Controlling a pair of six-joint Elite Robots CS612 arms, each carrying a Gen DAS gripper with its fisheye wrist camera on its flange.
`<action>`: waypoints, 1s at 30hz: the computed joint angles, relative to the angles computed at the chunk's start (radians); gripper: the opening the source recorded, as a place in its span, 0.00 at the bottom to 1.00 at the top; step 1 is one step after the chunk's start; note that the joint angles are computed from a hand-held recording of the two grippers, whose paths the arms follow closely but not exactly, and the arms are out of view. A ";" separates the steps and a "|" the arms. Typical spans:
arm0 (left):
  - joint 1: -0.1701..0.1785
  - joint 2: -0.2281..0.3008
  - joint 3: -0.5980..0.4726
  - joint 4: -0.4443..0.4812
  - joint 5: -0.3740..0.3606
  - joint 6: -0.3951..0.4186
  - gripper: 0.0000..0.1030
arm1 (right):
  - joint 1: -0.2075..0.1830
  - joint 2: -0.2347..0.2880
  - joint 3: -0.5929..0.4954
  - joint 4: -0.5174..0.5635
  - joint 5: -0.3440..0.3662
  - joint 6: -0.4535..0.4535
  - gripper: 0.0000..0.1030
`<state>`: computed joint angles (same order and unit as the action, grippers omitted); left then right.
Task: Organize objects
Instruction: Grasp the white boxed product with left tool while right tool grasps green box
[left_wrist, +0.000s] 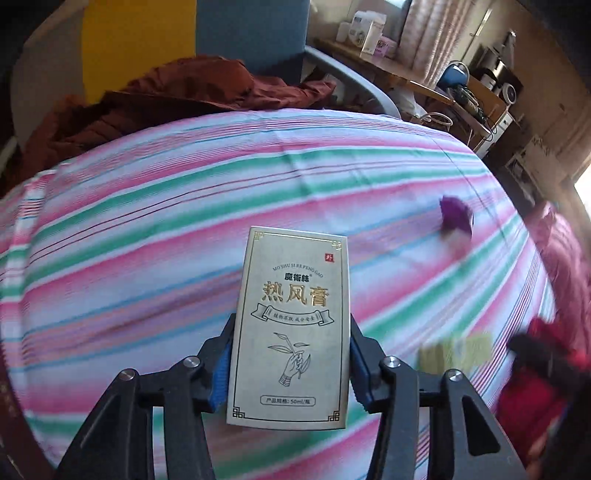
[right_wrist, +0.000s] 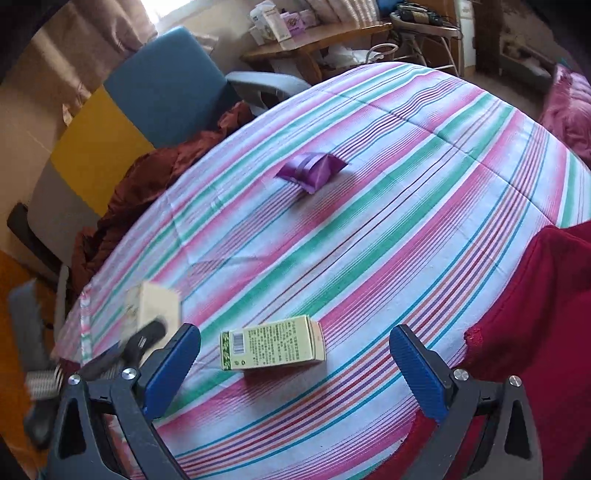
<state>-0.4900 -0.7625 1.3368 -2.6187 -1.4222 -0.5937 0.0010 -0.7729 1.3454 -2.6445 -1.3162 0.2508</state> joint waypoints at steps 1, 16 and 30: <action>-0.008 -0.018 0.039 -0.027 0.033 0.003 0.51 | 0.004 0.002 -0.006 0.016 -0.007 -0.015 1.00; -0.038 -0.076 0.214 -0.228 0.165 0.020 0.49 | 0.039 0.030 -0.056 0.092 -0.081 -0.158 1.00; -0.035 -0.069 0.212 -0.221 0.146 0.006 0.50 | 0.058 0.060 -0.104 0.149 -0.156 -0.196 1.00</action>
<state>-0.5246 -0.8314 1.5485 -2.8401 -1.2766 -0.5878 0.0595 -0.7133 1.2418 -2.4956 -1.4727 0.0545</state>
